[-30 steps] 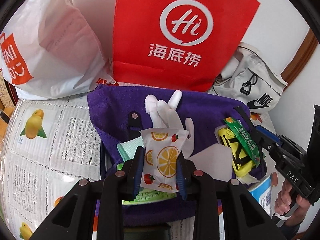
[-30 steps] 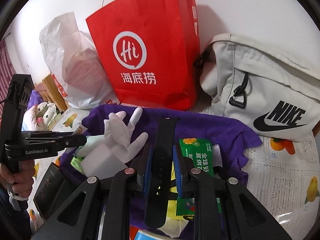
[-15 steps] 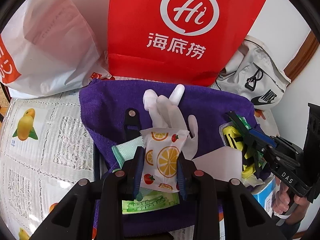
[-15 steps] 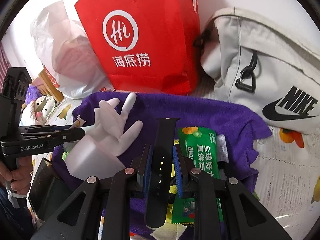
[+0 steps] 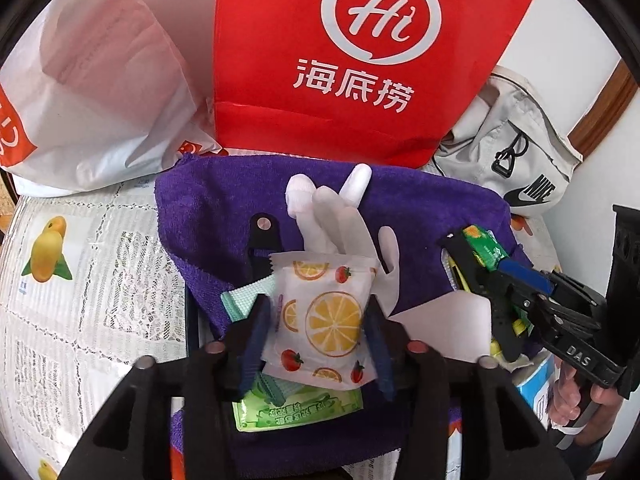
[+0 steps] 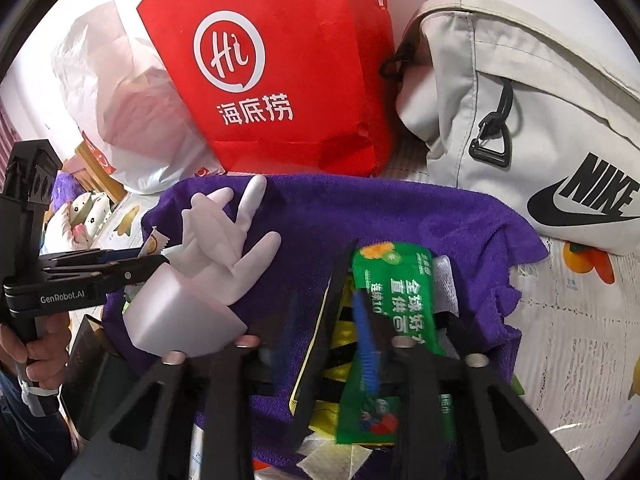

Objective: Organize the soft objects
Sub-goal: 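Lower the strap onto the towel with right gripper while left lowers the wrapper there, then open both grippers over the purple towel and withdraw them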

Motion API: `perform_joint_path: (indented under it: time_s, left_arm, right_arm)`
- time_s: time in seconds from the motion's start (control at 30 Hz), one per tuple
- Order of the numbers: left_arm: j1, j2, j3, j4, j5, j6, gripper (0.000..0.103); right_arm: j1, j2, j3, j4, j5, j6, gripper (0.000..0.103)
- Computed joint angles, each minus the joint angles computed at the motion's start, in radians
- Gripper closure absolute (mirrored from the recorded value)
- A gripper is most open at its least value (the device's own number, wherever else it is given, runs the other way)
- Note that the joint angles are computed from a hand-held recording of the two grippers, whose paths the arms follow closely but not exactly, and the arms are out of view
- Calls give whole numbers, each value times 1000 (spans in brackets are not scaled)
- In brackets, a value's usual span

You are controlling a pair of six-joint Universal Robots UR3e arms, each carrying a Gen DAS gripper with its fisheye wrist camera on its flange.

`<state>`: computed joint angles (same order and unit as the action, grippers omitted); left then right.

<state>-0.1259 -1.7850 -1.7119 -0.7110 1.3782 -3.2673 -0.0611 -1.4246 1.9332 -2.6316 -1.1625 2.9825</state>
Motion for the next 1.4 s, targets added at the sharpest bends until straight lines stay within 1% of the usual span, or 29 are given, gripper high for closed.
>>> perform_joint_path:
  time_s: [0.03, 0.13, 0.27, 0.37, 0.4, 0.53, 0.67, 0.7, 0.73, 0.8, 0.87, 0.97, 1.0, 1.1, 1.13, 1.2, 1.27, 1.4]
  left_arm:
    - [-2, 1, -1, 3, 5, 0, 55]
    - [2, -3, 1, 0, -2, -1, 52]
    - [9, 14, -8, 1, -15, 2, 40]
    - [11, 38, -20, 5, -15, 13, 34]
    - [7, 44, -17, 0, -4, 14, 32]
    - [2, 72, -18, -20, 25, 8, 32]
    - [-3, 120, -40, -30, 50, -3, 31]
    - [-4, 128, -42, -34, 52, -5, 30]
    - [-6, 144, -47, -43, 54, -5, 30]
    - [-12, 182, -64, -56, 61, -6, 30]
    - [-17, 218, -75, -74, 65, -5, 27]
    - [-38, 282, -91, -108, 88, -7, 25]
    - [-47, 302, -93, -125, 99, -8, 21]
    - [-77, 387, -113, -170, 120, -17, 18]
    - [-84, 410, -117, -184, 125, -21, 17]
    - [-109, 458, -122, -214, 147, -37, 9]
    - [-137, 515, -129, -248, 180, -67, 5]
    - [-195, 616, -144, -304, 233, -110, 5]
  right_arm:
    - [0, 0, 2, -5, -1, 1, 59]
    - [4, -11, 12, -26, -15, 8, 59]
    - [7, -25, 19, -37, -24, 11, 55]
    - [8, -37, 23, -39, -23, 14, 53]
    - [10, -41, 23, -38, -24, 16, 51]
    - [25, -71, 39, -48, -48, 28, 44]
    - [39, -121, 61, -39, -66, 33, 42]
    - [42, -139, 71, -36, -73, 36, 38]
    - [46, -159, 78, -26, -85, 37, 32]
    - [54, -197, 93, -12, -112, 40, 24]
    - [51, -252, 128, -15, -121, 47, 23]
    - [37, -350, 165, 43, -116, 59, 19]
    - [33, -373, 171, 62, -116, 63, 16]
    - [30, -487, 203, 133, -132, 85, 15]
    - [34, -514, 208, 152, -141, 92, 12]
    - [42, -584, 223, 194, -159, 107, 7]
    - [58, -668, 238, 242, -182, 121, 6]
    - [123, -812, 240, 369, -263, 164, 6]
